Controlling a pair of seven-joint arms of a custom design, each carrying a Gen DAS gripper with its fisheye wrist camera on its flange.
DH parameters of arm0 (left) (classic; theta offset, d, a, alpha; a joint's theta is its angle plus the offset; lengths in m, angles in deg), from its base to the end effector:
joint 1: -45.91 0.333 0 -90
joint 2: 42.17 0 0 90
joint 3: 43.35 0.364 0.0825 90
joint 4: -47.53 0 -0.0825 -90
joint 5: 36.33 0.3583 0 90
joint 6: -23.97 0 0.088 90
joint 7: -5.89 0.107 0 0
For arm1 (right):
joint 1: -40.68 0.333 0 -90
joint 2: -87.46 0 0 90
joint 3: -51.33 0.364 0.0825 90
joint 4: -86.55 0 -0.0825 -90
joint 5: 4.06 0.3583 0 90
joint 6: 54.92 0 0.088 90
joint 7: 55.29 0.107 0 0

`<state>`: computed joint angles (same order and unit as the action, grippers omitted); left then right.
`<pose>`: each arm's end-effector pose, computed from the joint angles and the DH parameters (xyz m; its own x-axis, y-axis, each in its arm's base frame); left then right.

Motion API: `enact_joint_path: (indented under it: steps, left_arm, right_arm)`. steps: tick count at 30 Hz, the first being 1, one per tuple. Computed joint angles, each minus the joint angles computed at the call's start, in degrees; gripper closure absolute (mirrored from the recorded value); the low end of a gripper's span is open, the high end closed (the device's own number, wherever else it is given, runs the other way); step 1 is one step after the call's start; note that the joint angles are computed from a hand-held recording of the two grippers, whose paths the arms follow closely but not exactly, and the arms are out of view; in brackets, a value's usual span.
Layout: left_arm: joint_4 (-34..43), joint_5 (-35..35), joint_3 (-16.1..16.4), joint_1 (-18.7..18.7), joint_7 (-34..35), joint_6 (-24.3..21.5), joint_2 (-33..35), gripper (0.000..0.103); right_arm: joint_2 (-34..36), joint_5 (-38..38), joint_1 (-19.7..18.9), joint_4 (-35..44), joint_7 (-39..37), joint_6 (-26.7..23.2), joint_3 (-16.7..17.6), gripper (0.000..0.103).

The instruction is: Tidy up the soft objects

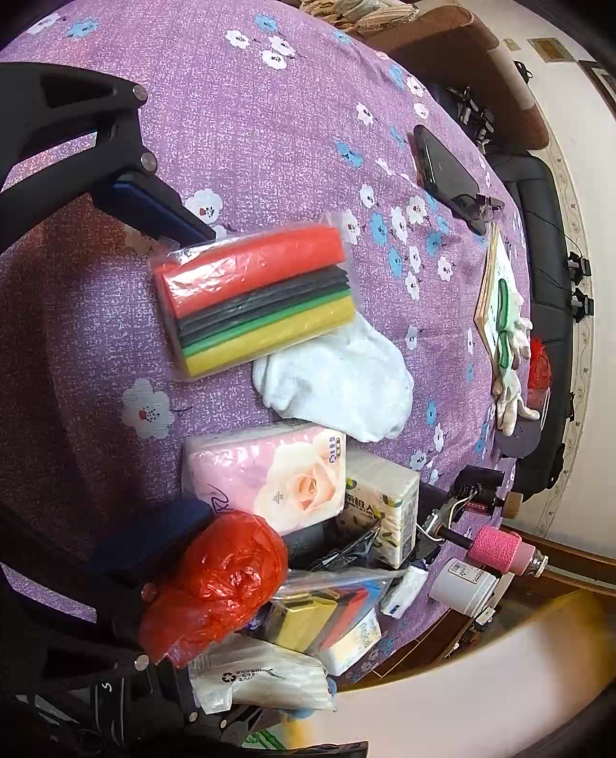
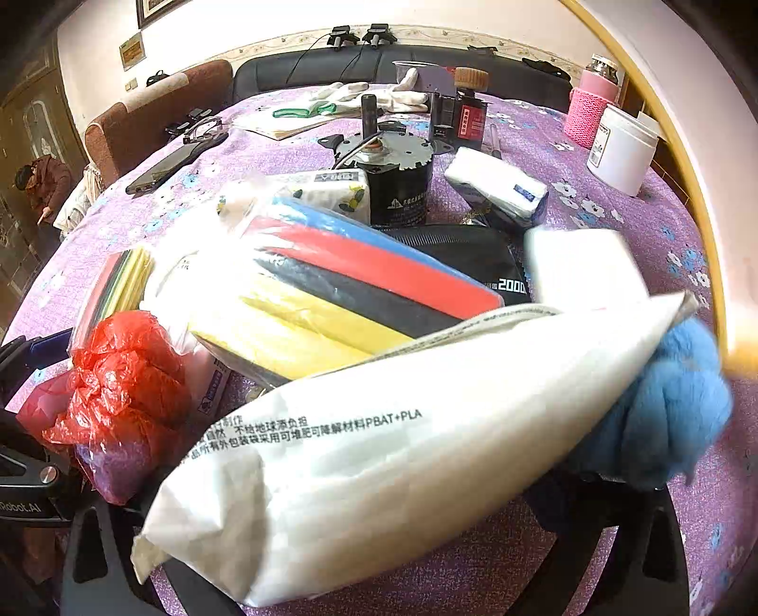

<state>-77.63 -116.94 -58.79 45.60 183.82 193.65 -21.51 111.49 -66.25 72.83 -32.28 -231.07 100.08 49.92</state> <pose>0.5506 -0.0795 0.3009 -0.4443 -0.8802 0.1669 -0.7712 0.2810 -0.5712 0.4991 0.3335 0.2986 -0.1593 -0.9860 0.0497 -0.8323 0.1070 -0.5439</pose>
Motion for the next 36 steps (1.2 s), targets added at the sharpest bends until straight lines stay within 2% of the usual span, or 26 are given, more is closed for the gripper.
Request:
enact_joint_path:
  steps: [28,29,31,33,36]
  left_arm:
    - [-0.2,0.8,0.2,-0.3,0.4,0.5,0.0,0.000]
    - [-0.5,2.0,0.3,-0.7,-0.1,1.1,0.0,0.000]
    - [-1.5,5.0,0.5,-0.7,-2.6,1.3,-0.5,0.000]
    - [-2.6,4.8,-0.1,1.3,-1.8,-1.9,-1.7,0.000]
    - [-4.3,3.5,0.6,3.0,1.0,-5.8,-3.4,0.000]
  right_arm:
    - [-0.1,0.0,-0.1,-0.1,-0.4,0.4,-0.1,0.001]
    - [-0.1,0.3,-0.4,-0.2,-1.2,0.7,0.0,0.001]
    - [-0.6,7.1,-3.4,-0.8,-9.8,1.8,2.9,0.001]
    - [-1.8,11.9,-4.5,-2.5,-15.8,2.4,4.2,0.001]
    - [-4.1,14.4,-4.5,-7.0,-21.3,7.0,4.7,0.001]
